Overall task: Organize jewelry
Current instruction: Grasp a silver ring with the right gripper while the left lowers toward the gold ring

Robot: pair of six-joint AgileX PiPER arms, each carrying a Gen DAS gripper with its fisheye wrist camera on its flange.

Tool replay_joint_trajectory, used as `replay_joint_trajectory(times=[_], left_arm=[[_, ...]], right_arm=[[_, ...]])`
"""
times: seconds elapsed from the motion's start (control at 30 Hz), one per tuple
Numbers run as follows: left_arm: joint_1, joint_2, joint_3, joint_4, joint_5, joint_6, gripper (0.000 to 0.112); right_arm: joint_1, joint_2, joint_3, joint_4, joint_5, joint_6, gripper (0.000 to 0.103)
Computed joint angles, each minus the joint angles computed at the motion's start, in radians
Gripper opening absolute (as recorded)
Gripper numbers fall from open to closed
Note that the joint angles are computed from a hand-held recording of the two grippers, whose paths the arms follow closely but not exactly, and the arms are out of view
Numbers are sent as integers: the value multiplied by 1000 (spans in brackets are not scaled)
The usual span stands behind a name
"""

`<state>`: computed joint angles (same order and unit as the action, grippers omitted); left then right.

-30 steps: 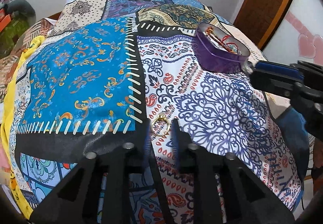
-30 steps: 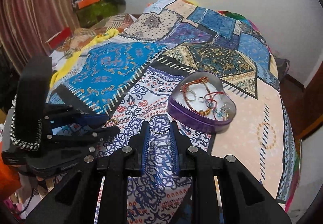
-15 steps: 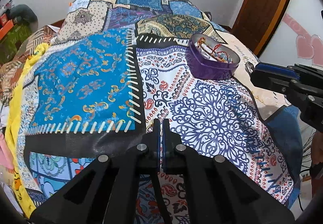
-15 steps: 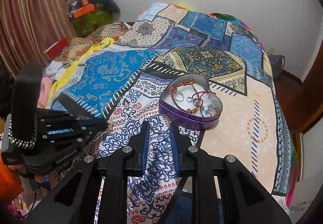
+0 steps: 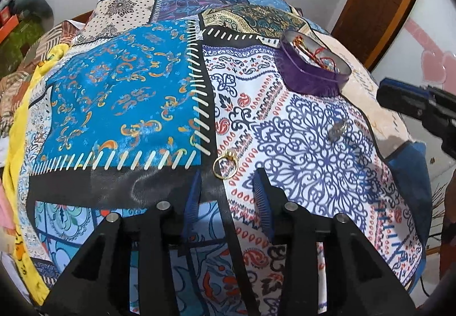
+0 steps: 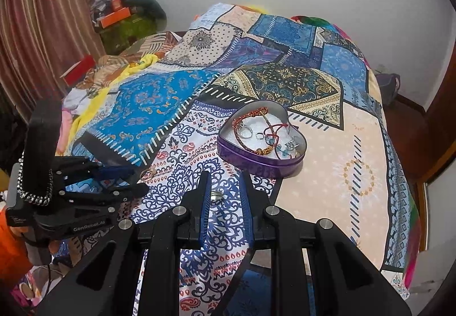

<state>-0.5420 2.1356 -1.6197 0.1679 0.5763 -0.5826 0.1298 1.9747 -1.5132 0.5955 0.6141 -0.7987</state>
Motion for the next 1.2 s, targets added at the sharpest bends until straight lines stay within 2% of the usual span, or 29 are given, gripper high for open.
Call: replay_joint_trajectory(times=[0.13, 0.23, 0.33, 0.57, 0.77, 1.03, 1.1, 1.2], left_arm=[[1, 26, -30, 12, 2, -2, 27], [6, 35, -38, 12, -4, -4, 17], [12, 31, -22, -1, -30, 10, 17], [-6, 18, -4, 35, -36, -11, 16], [-21, -9, 37, 38, -49, -6, 4], [-13, -33, 64, 7, -54, 20, 4], [-4, -48, 80, -12, -55, 28, 8], [4, -69, 106, 20, -64, -7, 30]], right_arm=[[-1, 6, 0, -6, 0, 1, 18], [-15, 22, -13, 9, 41, -3, 18], [-28, 43, -36, 21, 105, -3, 18], [7, 81, -53, -35, 146, 23, 20], [66, 97, -41, -163, 96, 86, 20], [90, 91, -19, -216, 29, 97, 20], [90, 94, -22, -210, 28, 95, 19], [87, 91, -19, -193, 26, 87, 19]])
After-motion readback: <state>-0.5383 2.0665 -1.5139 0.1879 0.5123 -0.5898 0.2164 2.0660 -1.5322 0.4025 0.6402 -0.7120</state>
